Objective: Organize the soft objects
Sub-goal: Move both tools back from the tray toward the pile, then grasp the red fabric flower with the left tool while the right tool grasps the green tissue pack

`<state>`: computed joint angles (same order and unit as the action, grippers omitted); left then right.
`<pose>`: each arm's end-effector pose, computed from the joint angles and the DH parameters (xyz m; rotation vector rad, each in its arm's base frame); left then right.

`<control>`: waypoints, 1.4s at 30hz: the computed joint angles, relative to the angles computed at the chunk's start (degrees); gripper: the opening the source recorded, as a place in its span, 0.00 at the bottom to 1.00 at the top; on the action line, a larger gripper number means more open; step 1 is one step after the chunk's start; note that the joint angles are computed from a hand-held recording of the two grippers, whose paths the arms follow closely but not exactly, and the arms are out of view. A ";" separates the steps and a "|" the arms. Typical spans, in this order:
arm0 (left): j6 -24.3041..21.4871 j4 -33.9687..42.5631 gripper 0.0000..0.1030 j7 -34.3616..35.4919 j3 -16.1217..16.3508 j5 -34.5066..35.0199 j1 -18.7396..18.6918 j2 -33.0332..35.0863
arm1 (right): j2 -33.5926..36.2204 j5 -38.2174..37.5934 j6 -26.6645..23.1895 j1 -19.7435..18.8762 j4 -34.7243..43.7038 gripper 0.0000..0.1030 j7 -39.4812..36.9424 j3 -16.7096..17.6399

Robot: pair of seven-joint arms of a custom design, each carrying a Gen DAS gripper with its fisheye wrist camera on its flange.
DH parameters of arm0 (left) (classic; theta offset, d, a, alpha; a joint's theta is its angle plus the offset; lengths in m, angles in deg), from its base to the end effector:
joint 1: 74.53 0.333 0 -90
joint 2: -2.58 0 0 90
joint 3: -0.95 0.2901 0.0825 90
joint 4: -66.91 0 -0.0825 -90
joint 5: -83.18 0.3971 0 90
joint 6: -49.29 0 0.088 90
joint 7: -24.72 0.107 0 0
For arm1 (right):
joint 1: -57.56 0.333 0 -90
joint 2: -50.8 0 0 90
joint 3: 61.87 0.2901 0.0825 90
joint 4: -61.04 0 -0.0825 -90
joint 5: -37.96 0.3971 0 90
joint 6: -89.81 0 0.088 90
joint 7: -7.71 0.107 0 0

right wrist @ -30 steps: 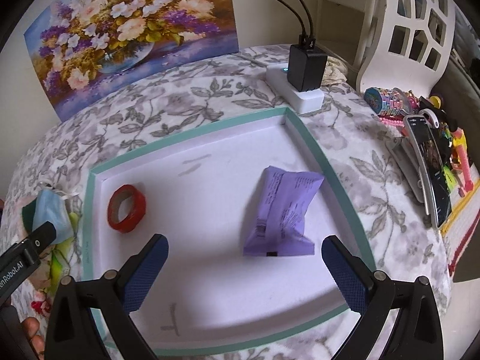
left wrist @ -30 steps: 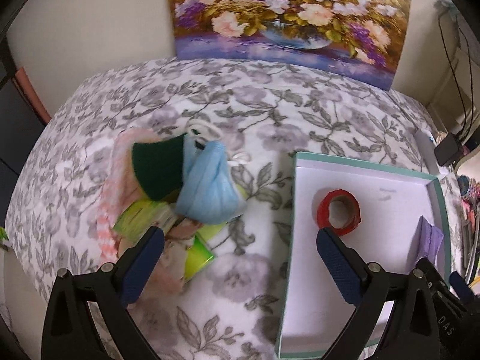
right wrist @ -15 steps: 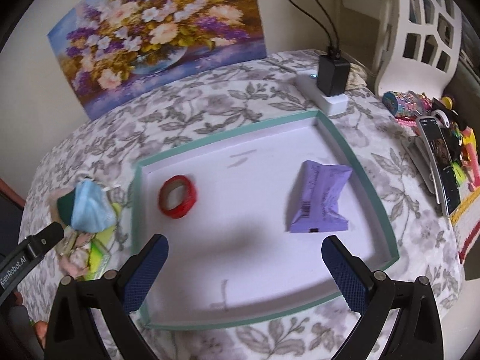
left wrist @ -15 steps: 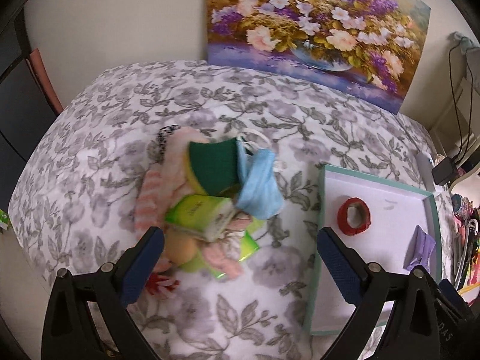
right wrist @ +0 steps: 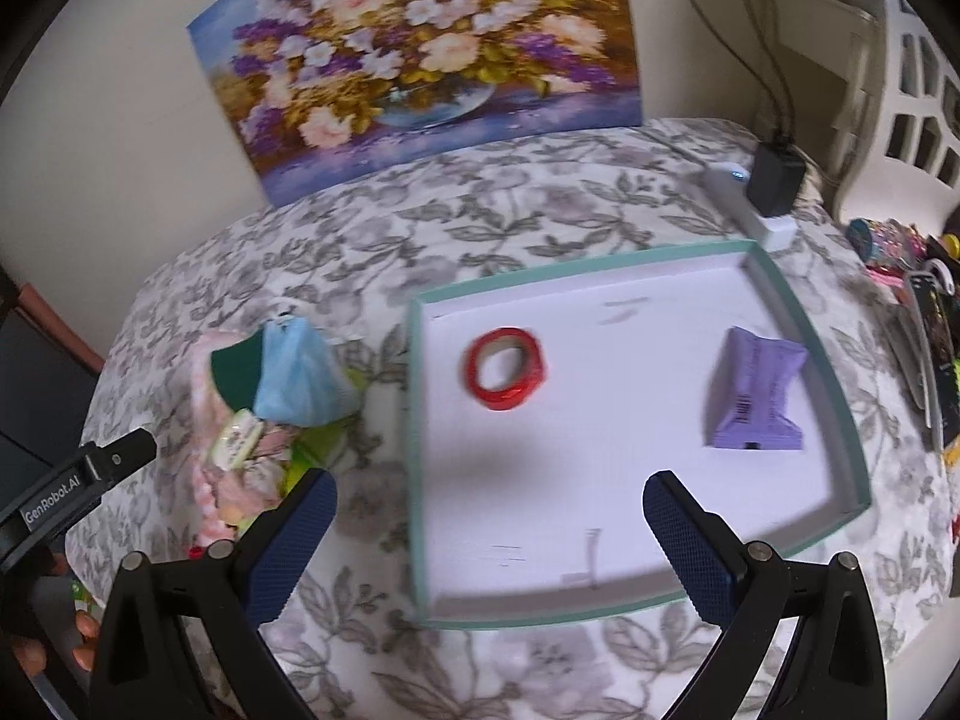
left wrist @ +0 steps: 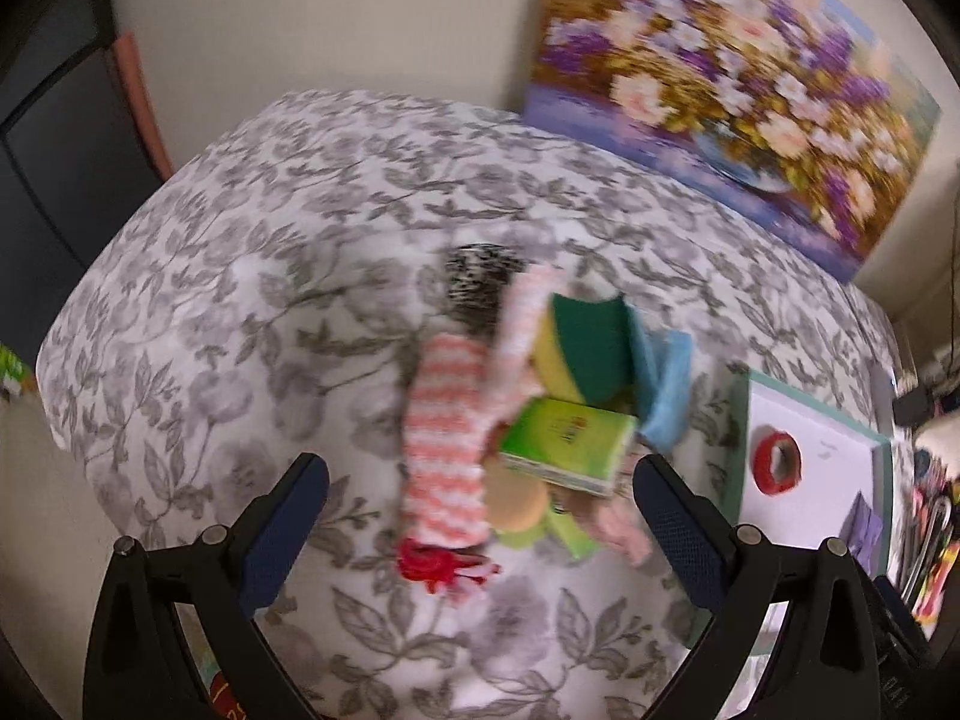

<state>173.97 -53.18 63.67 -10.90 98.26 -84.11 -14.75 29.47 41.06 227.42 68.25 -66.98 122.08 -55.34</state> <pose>0.4854 -0.1897 0.5591 -2.2960 1.5139 -0.4475 0.4821 0.1551 0.5503 -1.7168 1.9979 -0.2929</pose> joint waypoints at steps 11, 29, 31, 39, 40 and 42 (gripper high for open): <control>-2.24 -3.91 0.98 -0.03 1.99 -4.72 1.38 -1.15 | 6.40 4.41 -1.18 4.33 4.62 1.00 -2.51 0.57; -3.51 -6.15 0.97 4.26 3.44 -17.33 0.54 3.17 | 14.30 2.75 -8.66 8.00 9.98 1.00 -5.52 0.40; -3.64 -6.07 0.95 4.85 3.29 -17.82 0.40 3.64 | 14.36 3.42 -8.90 8.02 9.97 1.00 -5.81 0.17; -2.54 -6.56 0.66 6.36 3.04 -20.32 0.14 5.05 | 14.27 3.21 -9.44 7.88 10.03 1.00 -5.94 0.08; -2.67 -6.18 0.64 6.10 2.87 -19.95 0.16 5.47 | 14.26 3.20 -9.58 7.90 10.03 1.00 -6.01 0.09; -1.92 -6.35 0.56 5.70 2.79 -20.00 0.16 5.41 | 14.22 3.06 -9.71 7.88 9.95 1.00 -6.04 0.08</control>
<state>172.06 -59.52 69.37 -8.11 78.26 -83.95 -9.34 43.69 44.12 217.70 76.13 -57.03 116.04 -55.25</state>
